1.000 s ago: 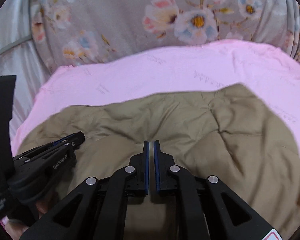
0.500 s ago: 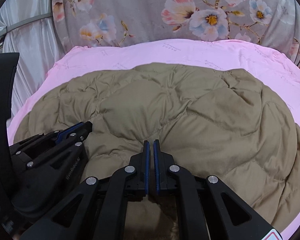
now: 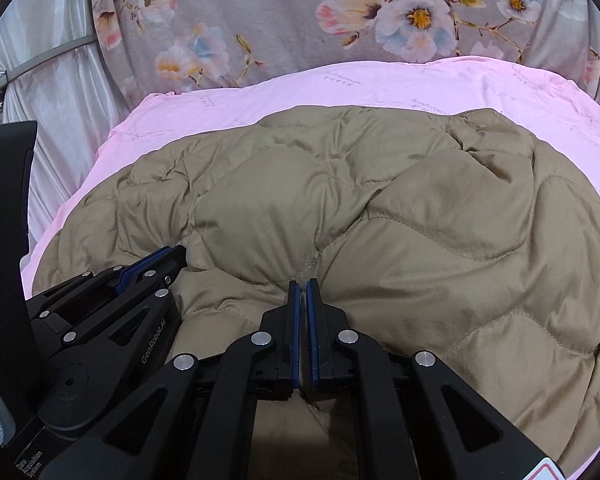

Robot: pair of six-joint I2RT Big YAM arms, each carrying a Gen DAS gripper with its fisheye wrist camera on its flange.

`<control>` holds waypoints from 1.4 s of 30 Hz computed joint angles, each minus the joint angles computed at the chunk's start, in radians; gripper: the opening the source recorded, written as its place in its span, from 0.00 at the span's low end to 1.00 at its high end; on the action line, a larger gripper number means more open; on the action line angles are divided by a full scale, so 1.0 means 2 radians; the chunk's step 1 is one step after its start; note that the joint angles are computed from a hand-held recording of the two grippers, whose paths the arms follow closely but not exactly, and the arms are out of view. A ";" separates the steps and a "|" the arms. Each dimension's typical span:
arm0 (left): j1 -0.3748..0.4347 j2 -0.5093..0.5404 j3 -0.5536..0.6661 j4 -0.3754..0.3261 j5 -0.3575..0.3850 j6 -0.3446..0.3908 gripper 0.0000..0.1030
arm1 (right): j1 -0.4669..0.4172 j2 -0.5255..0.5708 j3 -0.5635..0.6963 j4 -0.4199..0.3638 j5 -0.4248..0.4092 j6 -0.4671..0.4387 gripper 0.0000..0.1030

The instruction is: Fold large clothes

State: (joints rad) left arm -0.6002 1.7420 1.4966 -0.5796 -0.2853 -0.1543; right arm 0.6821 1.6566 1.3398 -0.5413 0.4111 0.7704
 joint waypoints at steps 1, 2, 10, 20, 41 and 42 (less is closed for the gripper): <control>0.000 0.000 0.001 0.000 0.000 0.000 0.05 | 0.000 0.000 0.000 0.000 0.000 0.000 0.05; 0.000 0.000 0.000 0.000 0.000 0.000 0.05 | -0.001 0.000 -0.001 0.000 -0.001 0.000 0.05; 0.001 0.000 0.001 -0.002 0.000 0.001 0.05 | -0.002 0.002 -0.002 0.003 -0.003 0.002 0.05; 0.044 -0.069 -0.057 0.001 0.102 -0.039 0.23 | 0.009 -0.007 0.027 -0.054 0.018 0.009 0.09; 0.184 -0.109 -0.124 0.006 0.257 -0.207 0.95 | 0.022 0.055 0.097 -0.081 0.008 0.022 0.10; 0.181 -0.107 -0.120 0.005 0.253 -0.210 0.95 | 0.022 0.055 0.095 -0.078 0.008 0.022 0.10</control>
